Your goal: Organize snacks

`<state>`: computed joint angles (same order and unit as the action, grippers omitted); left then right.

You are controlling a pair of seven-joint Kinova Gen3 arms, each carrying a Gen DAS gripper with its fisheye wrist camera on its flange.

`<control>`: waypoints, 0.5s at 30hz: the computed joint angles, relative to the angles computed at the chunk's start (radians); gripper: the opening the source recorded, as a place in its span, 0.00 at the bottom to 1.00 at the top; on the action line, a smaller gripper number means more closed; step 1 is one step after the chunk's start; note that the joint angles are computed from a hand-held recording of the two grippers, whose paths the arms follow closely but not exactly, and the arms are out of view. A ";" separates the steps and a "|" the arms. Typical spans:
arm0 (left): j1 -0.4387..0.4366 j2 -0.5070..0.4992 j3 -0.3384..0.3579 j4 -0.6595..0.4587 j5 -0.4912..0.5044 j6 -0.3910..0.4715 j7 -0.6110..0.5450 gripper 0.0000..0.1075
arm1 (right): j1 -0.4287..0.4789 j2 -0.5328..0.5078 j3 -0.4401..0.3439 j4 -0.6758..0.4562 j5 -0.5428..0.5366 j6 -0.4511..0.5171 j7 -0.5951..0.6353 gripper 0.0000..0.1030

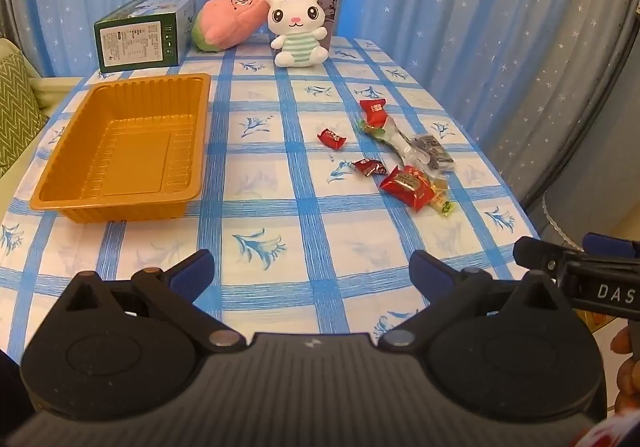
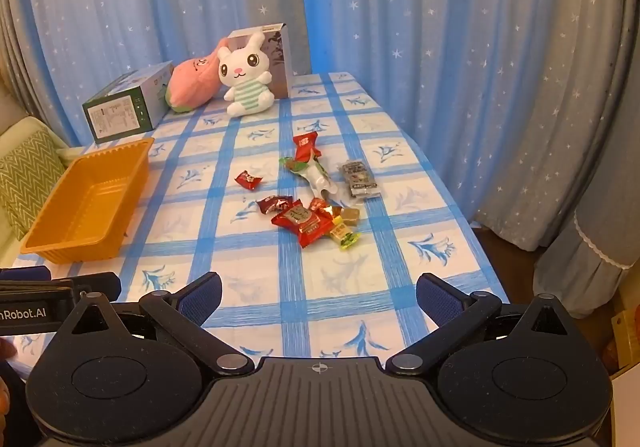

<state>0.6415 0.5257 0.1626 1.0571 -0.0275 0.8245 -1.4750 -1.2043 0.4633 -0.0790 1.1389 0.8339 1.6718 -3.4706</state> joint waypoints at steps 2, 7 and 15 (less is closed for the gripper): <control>0.000 0.004 -0.001 -0.008 0.003 0.007 0.006 0.96 | -0.002 0.002 0.001 -0.003 0.004 0.001 0.001 1.00; 0.023 0.000 -0.015 0.007 -0.018 -0.014 0.033 0.96 | -0.001 0.002 0.001 -0.007 0.001 -0.002 0.004 1.00; 0.026 0.002 -0.008 0.014 -0.028 -0.037 0.047 0.96 | -0.006 0.012 0.009 -0.020 0.001 0.009 0.016 1.00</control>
<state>0.6677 0.5280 0.1541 1.0709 -0.0552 0.7880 -1.4278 -1.2105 0.4756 -0.0699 1.1184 0.8345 1.6809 -3.4541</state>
